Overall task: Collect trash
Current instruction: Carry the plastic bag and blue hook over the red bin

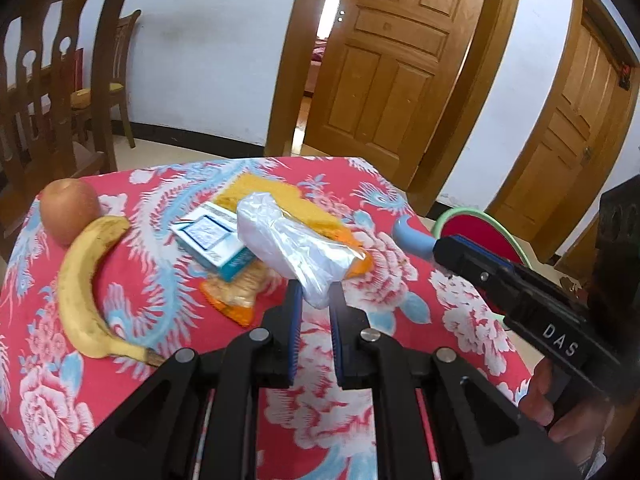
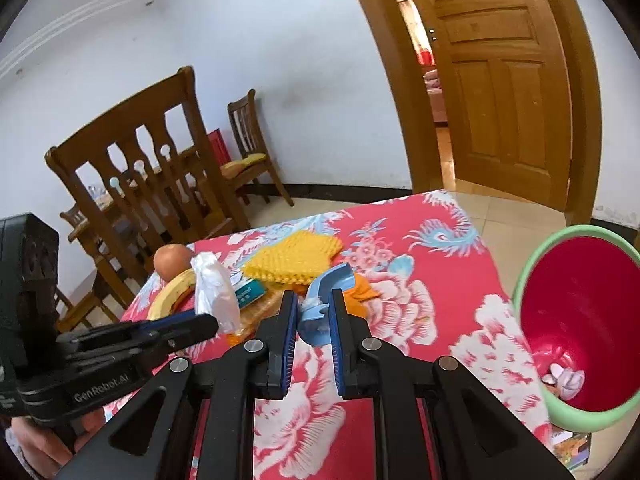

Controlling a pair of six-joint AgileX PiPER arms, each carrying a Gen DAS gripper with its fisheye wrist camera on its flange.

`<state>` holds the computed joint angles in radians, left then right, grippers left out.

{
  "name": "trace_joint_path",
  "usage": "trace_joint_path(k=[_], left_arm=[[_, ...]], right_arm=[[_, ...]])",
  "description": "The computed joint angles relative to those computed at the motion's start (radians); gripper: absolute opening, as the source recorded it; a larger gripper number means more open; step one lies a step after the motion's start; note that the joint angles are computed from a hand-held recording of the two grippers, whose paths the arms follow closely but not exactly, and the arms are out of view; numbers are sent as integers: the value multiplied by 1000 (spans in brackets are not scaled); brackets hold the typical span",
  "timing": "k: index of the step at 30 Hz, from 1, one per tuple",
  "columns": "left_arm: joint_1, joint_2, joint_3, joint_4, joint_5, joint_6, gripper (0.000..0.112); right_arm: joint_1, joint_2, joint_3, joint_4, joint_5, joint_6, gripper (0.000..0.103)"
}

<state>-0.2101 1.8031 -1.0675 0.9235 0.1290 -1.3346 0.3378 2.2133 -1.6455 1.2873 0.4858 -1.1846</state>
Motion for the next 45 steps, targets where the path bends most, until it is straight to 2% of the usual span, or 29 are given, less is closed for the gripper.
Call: trace_joint_path(k=[13, 20, 27, 45], left_arm=[[-102, 88, -132, -151, 41, 132, 13], [-137, 159, -231, -311, 62, 301, 13], [-177, 243, -374, -499, 116, 506, 13], [-273, 456, -729, -752, 247, 769, 13]], right_arm=[[-87, -60, 103, 75, -15, -86, 15], [-149, -68, 129, 70, -19, -83, 15], [-206, -77, 147, 62, -29, -73, 15], [-332, -92, 197, 90, -18, -129, 15]])
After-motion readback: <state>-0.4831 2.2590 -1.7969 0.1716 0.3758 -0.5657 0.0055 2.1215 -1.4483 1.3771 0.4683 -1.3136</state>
